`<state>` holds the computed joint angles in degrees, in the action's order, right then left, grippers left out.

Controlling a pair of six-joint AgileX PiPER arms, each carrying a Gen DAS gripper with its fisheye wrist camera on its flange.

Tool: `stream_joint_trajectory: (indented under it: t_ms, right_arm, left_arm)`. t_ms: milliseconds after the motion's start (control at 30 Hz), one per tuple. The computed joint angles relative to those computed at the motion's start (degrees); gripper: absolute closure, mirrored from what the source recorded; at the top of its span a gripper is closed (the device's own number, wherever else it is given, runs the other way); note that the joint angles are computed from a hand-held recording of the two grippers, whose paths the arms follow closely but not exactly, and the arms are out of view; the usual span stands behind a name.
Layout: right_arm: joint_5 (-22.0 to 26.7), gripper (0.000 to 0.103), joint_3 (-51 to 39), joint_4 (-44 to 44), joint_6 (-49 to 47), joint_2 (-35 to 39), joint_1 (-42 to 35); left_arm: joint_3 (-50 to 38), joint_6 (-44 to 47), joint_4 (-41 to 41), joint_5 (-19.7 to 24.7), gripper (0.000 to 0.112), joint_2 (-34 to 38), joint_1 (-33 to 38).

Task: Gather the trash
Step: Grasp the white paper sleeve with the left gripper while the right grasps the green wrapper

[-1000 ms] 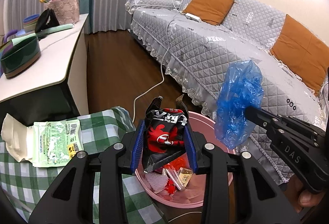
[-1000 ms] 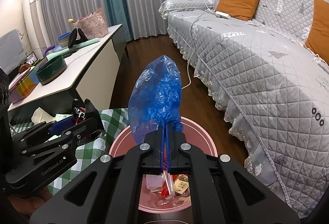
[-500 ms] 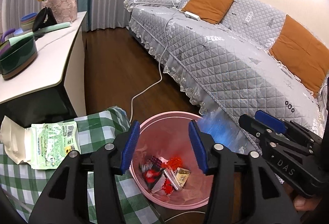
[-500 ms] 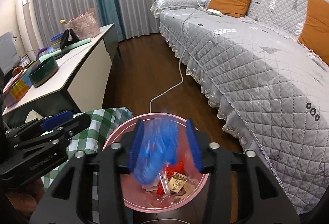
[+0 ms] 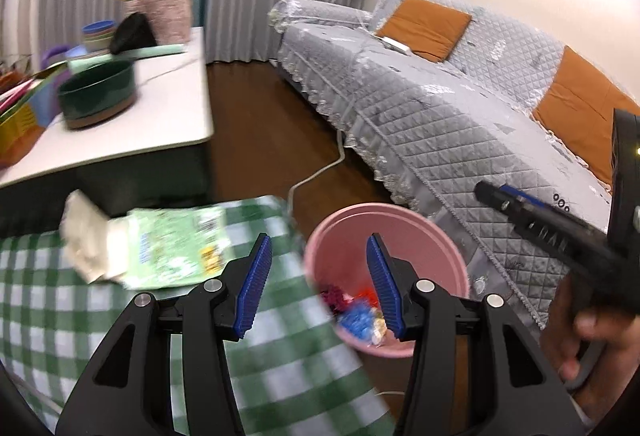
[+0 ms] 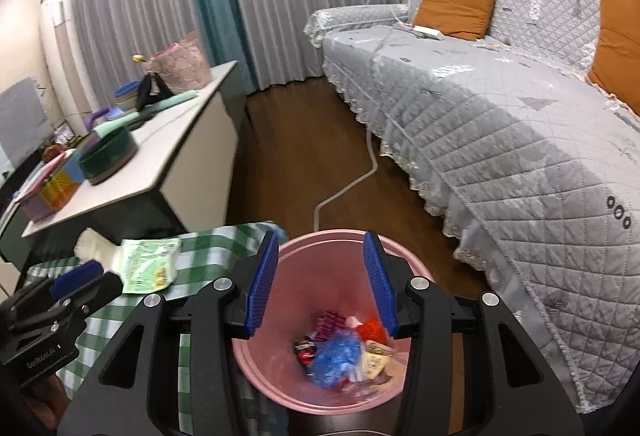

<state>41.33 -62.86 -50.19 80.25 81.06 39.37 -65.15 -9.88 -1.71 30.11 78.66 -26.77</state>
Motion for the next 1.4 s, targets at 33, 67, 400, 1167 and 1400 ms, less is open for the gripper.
stream_joint_trajectory:
  t_ms: [33,67,400,1167,1400]
  right_arm:
    - [-0.09,0.058,-0.47,-0.44,0.36,0.45,0.87]
    - [-0.3,0.058,-0.97,-0.79,0.67,1.02,1.73]
    - [-5.84,0.065,-8.45,1.75,-0.79,9.84,5.59]
    - [-16.03,0.076,-31.43,30.82,-26.26,35.81,-0.63]
    - [-13.52,0.075,-39.62,39.86,-35.06,42.6,-1.68]
  left_arm:
    - [1.85,2.9,-2.28,0.17,0.064,-1.92,2.48]
    - [3.27,5.99,-4.73,0.48,0.066,-3.45,4.95]
    - [8.03,38.03,-28.92,5.96,0.073,-8.11,33.32]
    - [7.79,54.14,-45.33,-3.01,0.077,7.47,38.18]
    - [4.62,56.12,-48.45,-2.79,0.077,12.44,38.93]
